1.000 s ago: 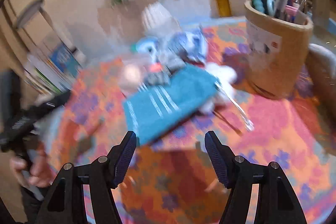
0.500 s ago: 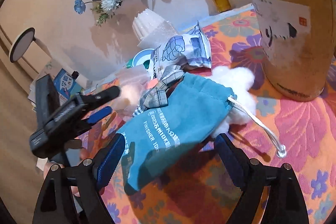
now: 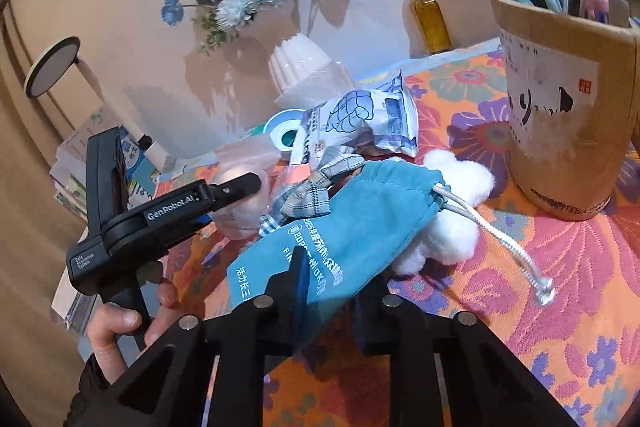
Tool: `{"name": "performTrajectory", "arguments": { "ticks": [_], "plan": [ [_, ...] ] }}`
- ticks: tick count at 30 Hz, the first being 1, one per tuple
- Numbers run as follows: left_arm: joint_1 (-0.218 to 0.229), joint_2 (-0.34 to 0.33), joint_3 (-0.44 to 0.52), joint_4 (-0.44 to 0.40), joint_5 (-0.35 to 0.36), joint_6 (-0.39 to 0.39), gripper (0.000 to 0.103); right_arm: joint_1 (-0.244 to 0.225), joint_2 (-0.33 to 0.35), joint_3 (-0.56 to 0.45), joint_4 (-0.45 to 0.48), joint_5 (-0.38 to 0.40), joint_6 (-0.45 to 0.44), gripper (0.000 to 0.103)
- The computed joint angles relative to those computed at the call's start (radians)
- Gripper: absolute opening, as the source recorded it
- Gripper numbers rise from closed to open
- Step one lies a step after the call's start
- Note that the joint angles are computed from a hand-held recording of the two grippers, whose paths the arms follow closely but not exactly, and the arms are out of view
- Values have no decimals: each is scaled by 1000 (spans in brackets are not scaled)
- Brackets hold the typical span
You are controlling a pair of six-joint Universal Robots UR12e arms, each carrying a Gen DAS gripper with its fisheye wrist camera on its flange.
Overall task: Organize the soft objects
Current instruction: 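Grasp the clear plastic bag with the left tool while the right tool grasps the teal pouch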
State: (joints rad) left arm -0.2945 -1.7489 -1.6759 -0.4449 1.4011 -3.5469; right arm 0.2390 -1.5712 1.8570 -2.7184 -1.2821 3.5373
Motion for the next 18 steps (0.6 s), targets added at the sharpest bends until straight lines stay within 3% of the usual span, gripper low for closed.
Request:
{"name": "performTrajectory", "arguments": {
  "ticks": [4, 7, 12, 14, 17, 18],
  "plan": [
    [2, 63, -59, 23, 18, 5, 38, -1, -31, 26, -58, 14, 11, 11],
    [6, 105, -104, 42, 30, -2, 38, -26, -53, 49, -93, 132, 30, 11],
    [9, 149, -158, 51, 53, -8, 38, -23, -116, 54, 86, 162, -98, 11],
    [13, 157, -179, 66, 43, -21, 38, -7, -138, 49, 151, 76, -132, 11],
    [9, 158, -194, 80, 56, -22, 38, 44, -122, -13, 309, -178, -160, 15],
    [5, 156, -192, 81, 70, -13, 38, 51, -107, -37, 364, -215, -169, 19]
  ]
}}
